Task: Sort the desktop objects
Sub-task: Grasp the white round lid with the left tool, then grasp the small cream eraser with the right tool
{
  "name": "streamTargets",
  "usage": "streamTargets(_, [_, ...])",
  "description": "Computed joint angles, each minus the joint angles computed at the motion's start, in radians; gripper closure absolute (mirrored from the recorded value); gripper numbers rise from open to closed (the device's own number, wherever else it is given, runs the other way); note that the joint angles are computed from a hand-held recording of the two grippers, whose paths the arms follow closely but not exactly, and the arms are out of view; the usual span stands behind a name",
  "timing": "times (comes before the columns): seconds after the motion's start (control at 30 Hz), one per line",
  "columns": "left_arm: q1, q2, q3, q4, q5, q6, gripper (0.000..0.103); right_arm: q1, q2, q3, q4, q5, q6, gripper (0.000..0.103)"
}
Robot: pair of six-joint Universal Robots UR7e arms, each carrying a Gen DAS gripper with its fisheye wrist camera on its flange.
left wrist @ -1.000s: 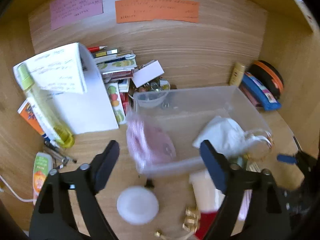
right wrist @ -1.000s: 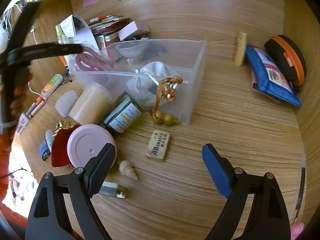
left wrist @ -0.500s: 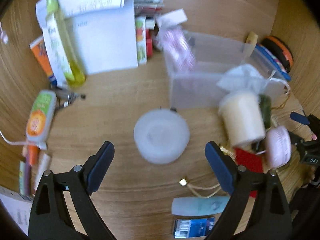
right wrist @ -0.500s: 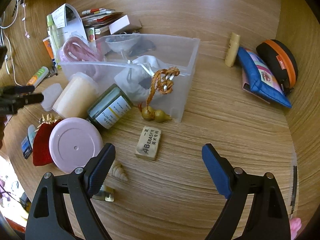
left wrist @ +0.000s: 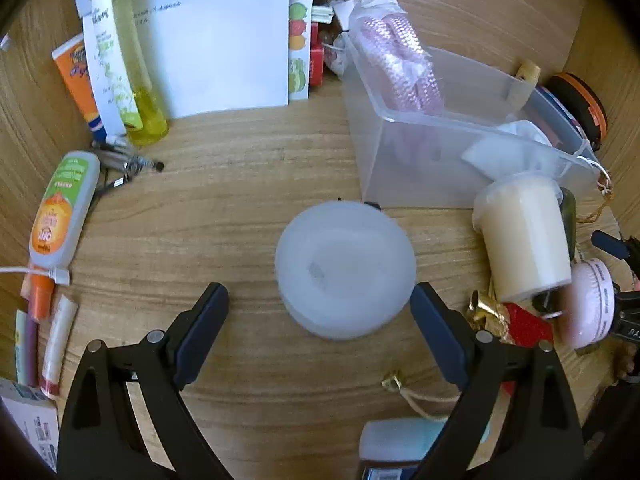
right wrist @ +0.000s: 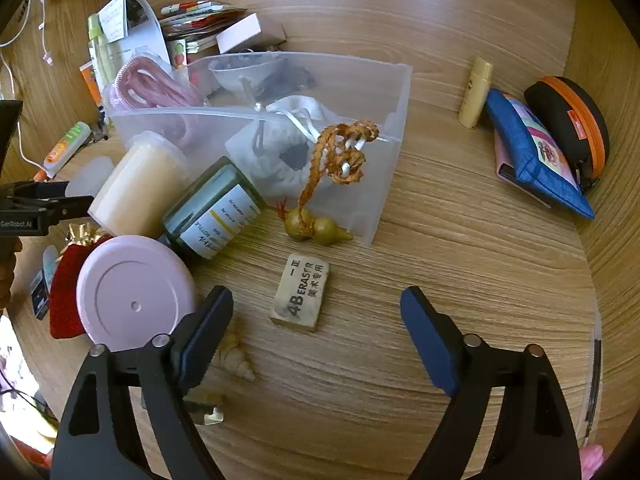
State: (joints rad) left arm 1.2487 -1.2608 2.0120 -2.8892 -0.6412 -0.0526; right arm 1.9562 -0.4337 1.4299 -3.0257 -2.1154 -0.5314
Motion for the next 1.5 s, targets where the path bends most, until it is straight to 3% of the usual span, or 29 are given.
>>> streamTargets(0.13, [-0.001, 0.021, -0.011, -0.036, -0.005, 0.037, 0.011, -0.004, -0.002, -0.008, 0.030, 0.009, 0.010, 0.032])
streamTargets(0.23, [0.005, 0.030, -0.026, -0.034, -0.018, 0.054, 0.026, -0.006, 0.000, -0.015, 0.042, 0.007, 0.012, 0.039])
streamTargets(0.37, [0.009, 0.048, -0.041, -0.040, -0.019, 0.070, 0.031, -0.009, 0.000, -0.025, 0.057, 0.010, 0.009, 0.050])
streamTargets(0.53, [0.006, 0.064, -0.047, -0.064, -0.006, 0.086, 0.032, -0.009, 0.003, -0.032, 0.059, 0.021, -0.001, 0.058])
streamTargets(0.63, [0.001, 0.074, -0.048, -0.083, 0.020, 0.084, 0.038, -0.008, 0.006, -0.036, 0.059, 0.025, -0.006, 0.062])
streamTargets(0.93, [0.003, 0.083, -0.052, -0.102, 0.032, 0.087, 0.038, -0.005, 0.009, -0.028, 0.048, 0.041, -0.040, 0.076])
streamTargets(1.5, [-0.014, 0.070, -0.011, -0.259, 0.062, 0.119, 0.038, -0.001, -0.024, 0.037, -0.016, 0.063, -0.055, 0.081])
